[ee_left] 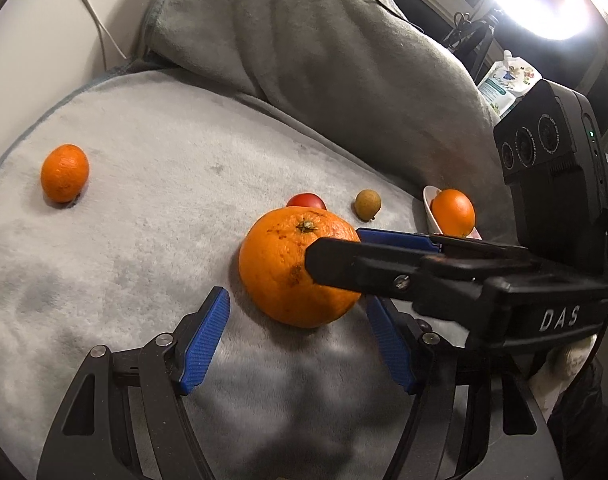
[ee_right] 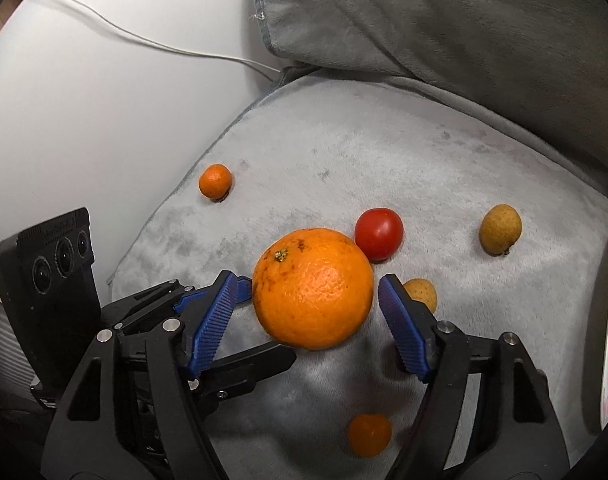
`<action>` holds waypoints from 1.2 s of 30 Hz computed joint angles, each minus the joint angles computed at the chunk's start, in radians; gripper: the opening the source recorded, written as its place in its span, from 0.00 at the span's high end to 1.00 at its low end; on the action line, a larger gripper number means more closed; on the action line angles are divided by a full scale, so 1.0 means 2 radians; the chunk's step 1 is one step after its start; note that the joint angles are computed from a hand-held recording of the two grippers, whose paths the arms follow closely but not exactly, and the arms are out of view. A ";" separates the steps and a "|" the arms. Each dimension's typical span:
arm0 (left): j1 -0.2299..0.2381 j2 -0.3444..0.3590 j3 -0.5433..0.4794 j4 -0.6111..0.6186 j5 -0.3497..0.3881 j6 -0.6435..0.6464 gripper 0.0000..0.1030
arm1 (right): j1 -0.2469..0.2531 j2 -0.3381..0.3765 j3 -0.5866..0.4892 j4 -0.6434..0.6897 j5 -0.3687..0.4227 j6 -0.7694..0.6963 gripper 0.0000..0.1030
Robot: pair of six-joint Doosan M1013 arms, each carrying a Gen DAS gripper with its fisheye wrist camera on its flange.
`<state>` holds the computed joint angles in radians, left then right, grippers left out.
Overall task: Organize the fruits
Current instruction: 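Reach the right tool to the second large orange and grasp it, then carry the second orange with the right tool onto the plate beside the first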
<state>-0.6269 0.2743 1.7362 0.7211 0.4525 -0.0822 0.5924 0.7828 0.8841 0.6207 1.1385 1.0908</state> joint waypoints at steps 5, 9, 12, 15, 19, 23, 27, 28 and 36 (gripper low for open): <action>0.003 0.001 -0.001 -0.014 -0.006 0.011 0.34 | 0.005 0.003 -0.005 -0.018 -0.001 -0.002 0.31; 0.005 0.003 -0.002 -0.023 -0.009 0.017 0.39 | 0.007 0.004 -0.006 -0.027 -0.004 -0.003 0.34; 0.004 0.003 -0.004 -0.020 -0.005 0.018 0.40 | 0.006 0.003 -0.005 -0.025 -0.006 -0.005 0.34; 0.003 0.004 -0.006 -0.020 0.000 0.022 0.40 | 0.006 0.003 -0.004 -0.025 -0.006 -0.006 0.35; 0.002 0.004 -0.008 -0.018 0.005 0.022 0.40 | 0.007 0.001 -0.001 -0.026 -0.009 -0.008 0.35; 0.000 0.003 -0.008 -0.012 0.005 0.016 0.40 | 0.006 -0.006 0.009 -0.022 -0.016 -0.009 0.35; -0.004 0.003 -0.011 -0.004 0.008 0.012 0.40 | 0.005 -0.015 0.022 -0.020 -0.027 -0.015 0.35; -0.005 0.003 -0.012 -0.001 0.010 0.010 0.40 | 0.004 -0.018 0.025 -0.019 -0.030 -0.017 0.35; -0.014 0.009 -0.029 0.015 0.013 0.012 0.40 | -0.004 -0.041 0.055 -0.011 -0.059 -0.032 0.35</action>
